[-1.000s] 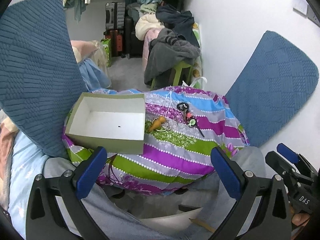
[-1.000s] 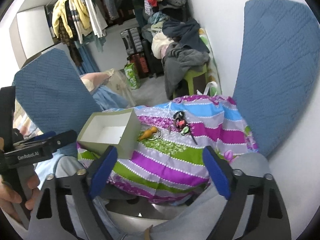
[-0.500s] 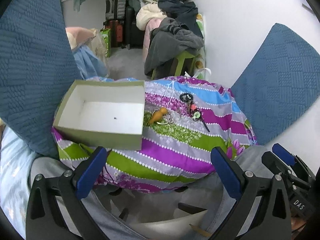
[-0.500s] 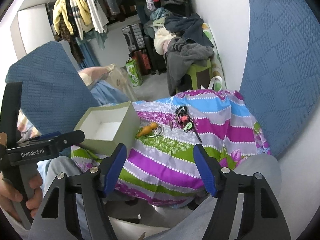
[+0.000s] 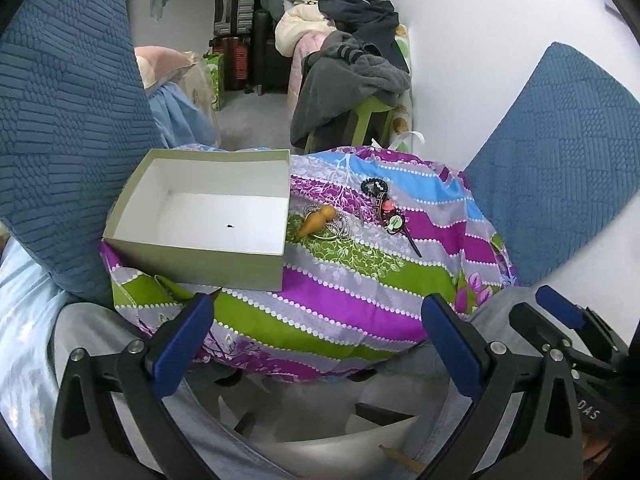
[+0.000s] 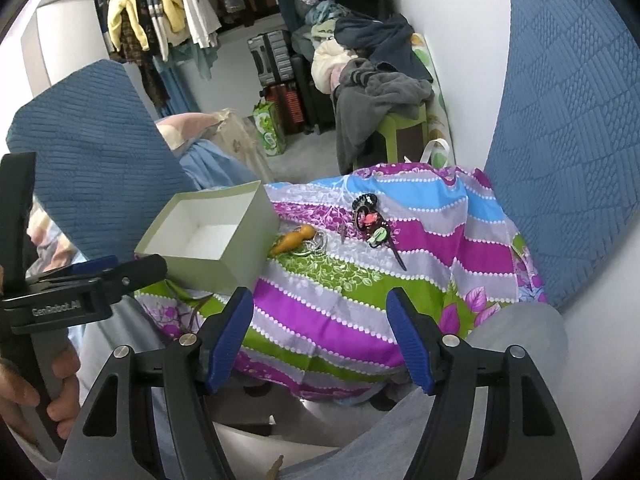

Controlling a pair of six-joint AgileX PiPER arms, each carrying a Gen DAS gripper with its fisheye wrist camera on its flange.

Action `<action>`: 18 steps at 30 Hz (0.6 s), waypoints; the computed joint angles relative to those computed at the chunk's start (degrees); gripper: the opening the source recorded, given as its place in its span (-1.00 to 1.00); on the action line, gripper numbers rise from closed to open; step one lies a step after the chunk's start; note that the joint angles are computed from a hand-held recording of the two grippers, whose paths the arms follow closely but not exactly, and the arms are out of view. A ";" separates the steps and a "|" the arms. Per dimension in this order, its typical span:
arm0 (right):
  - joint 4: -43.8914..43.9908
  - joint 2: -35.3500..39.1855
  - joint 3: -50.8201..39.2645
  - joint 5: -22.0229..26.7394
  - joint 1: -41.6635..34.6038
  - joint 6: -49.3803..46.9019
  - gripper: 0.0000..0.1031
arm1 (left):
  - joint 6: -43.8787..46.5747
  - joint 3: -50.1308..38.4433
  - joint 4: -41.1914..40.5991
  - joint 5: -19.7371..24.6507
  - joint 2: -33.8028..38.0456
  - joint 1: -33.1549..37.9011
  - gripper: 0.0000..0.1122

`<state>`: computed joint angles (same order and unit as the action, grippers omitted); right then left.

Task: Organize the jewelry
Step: 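Move both tools toward the jewelry on the striped cloth, then grasp the orange gourd pendant with the left tool while the right tool grasps the black beaded bracelet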

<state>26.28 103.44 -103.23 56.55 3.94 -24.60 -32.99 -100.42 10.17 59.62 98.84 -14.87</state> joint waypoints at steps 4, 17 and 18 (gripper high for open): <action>0.16 1.15 -1.17 -0.24 -0.23 -0.41 0.18 | -0.43 0.45 0.96 -1.25 0.18 0.34 0.83; -0.94 7.62 -7.97 0.44 -1.08 0.29 0.01 | 4.96 -3.22 -5.81 -4.38 5.69 2.89 0.83; -1.18 8.36 -8.67 0.21 -1.07 0.39 0.01 | 4.97 -3.62 -5.23 -4.60 6.35 2.52 0.82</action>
<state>25.10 111.80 -111.90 56.76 2.87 -24.21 -28.02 -104.04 4.94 55.02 105.19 -12.36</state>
